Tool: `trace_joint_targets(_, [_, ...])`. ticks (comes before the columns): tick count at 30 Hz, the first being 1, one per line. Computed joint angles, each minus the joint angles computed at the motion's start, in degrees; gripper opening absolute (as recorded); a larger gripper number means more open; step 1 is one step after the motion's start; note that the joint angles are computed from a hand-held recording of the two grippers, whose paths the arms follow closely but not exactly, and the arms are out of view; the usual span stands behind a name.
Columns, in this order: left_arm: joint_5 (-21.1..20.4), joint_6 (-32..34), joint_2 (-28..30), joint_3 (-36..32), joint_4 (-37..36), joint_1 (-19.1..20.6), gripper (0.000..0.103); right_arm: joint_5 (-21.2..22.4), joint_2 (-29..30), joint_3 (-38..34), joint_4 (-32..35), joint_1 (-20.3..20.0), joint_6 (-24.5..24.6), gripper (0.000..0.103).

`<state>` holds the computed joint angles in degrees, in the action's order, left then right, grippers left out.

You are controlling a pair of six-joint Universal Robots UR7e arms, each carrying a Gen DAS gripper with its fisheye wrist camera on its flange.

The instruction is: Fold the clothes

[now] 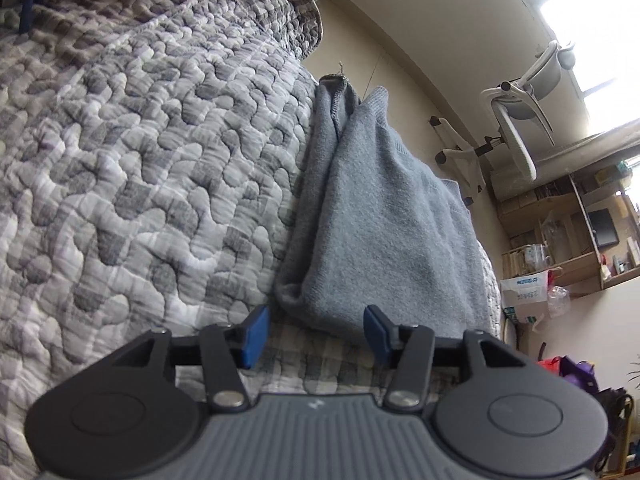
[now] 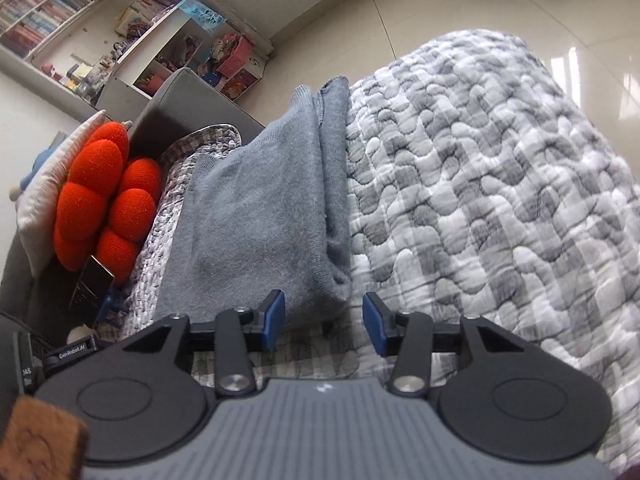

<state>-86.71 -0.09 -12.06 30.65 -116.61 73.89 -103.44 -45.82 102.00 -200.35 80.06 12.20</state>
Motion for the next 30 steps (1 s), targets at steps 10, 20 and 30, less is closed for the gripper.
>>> trace_joint_targets(10, [-1.1,0.0,1.4,0.2,-3.3,-0.2,0.055,2.6,1.6,0.0,-4.8,-0.5,2.8,0.052])
trace_joint_targets(20, [1.9,2.3,1.6,2.3,-8.3,-0.9,0.020,-2.6,5.3,-2.4,-9.0,1.3,-3.9,0.044])
trace_joint_targets(30, [2.8,3.4,-1.2,8.0,-15.3,-1.8,0.011,-8.6,7.2,-4.5,-11.5,3.7,-7.0,0.016])
